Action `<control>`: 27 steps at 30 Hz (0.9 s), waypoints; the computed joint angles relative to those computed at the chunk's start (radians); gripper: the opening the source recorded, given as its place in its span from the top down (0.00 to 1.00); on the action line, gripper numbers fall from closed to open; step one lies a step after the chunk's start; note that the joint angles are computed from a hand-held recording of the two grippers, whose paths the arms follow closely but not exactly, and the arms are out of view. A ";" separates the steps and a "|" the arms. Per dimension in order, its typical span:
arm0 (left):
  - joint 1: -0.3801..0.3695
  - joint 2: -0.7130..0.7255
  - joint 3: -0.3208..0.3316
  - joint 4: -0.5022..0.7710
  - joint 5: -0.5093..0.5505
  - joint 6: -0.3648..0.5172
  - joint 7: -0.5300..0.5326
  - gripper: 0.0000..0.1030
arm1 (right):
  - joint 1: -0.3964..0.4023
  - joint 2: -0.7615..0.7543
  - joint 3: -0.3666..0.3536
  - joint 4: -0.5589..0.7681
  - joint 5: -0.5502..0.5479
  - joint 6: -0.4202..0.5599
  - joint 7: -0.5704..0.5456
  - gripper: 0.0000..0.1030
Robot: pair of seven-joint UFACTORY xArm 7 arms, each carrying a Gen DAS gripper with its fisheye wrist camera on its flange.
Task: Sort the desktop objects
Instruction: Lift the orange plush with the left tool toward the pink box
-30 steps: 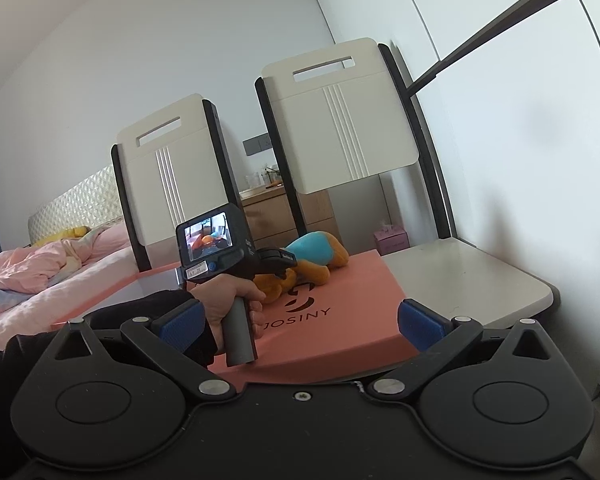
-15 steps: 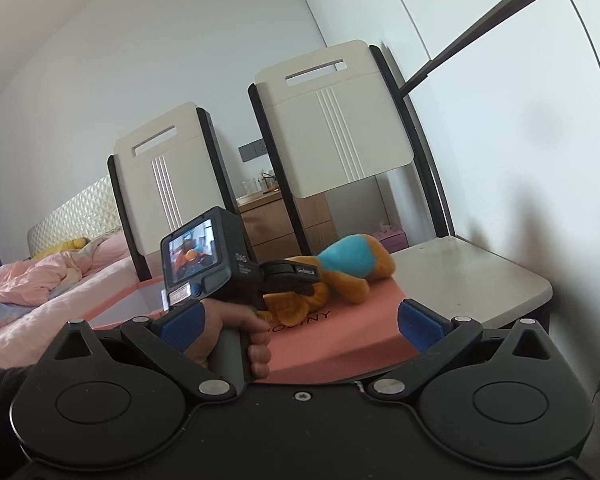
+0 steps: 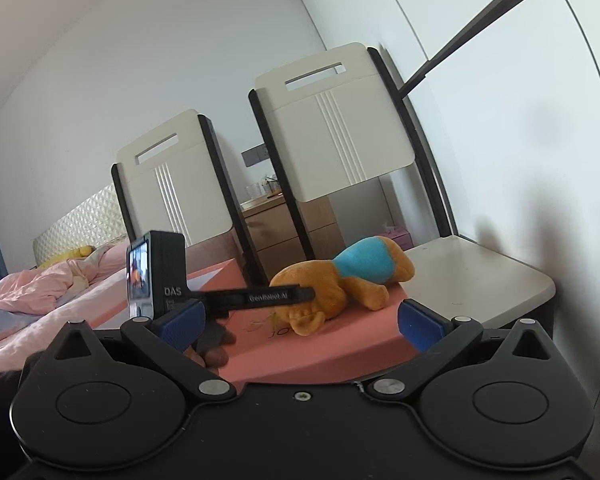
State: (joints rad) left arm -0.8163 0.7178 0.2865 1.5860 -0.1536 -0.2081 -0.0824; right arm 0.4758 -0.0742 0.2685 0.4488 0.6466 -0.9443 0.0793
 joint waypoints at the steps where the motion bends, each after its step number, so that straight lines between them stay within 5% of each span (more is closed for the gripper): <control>1: 0.054 0.005 -0.056 0.025 0.038 -0.003 0.022 0.09 | 0.000 0.000 -0.001 0.001 -0.005 0.002 -0.001 0.01; 6: 0.326 0.111 -0.377 0.272 0.216 0.179 0.159 0.08 | -0.001 -0.003 0.001 0.013 0.020 0.040 -0.037 0.01; 11: 0.397 0.184 -0.492 0.431 0.238 0.385 0.322 0.00 | -0.001 -0.012 0.007 0.014 0.057 0.070 -0.077 0.01; 18: 0.321 0.225 -0.361 0.500 0.235 0.456 0.297 0.00 | -0.002 -0.013 0.008 0.014 0.068 0.077 -0.083 0.01; 27: 0.217 0.169 -0.185 0.412 0.305 0.381 0.036 0.32 | 0.010 0.004 0.017 0.045 0.124 0.091 -0.128 0.01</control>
State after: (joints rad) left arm -0.5988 0.8873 0.1014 1.9981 0.1518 0.1732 -0.0463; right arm 0.4853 -0.0702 0.2855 0.4937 0.7702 -0.8531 -0.0485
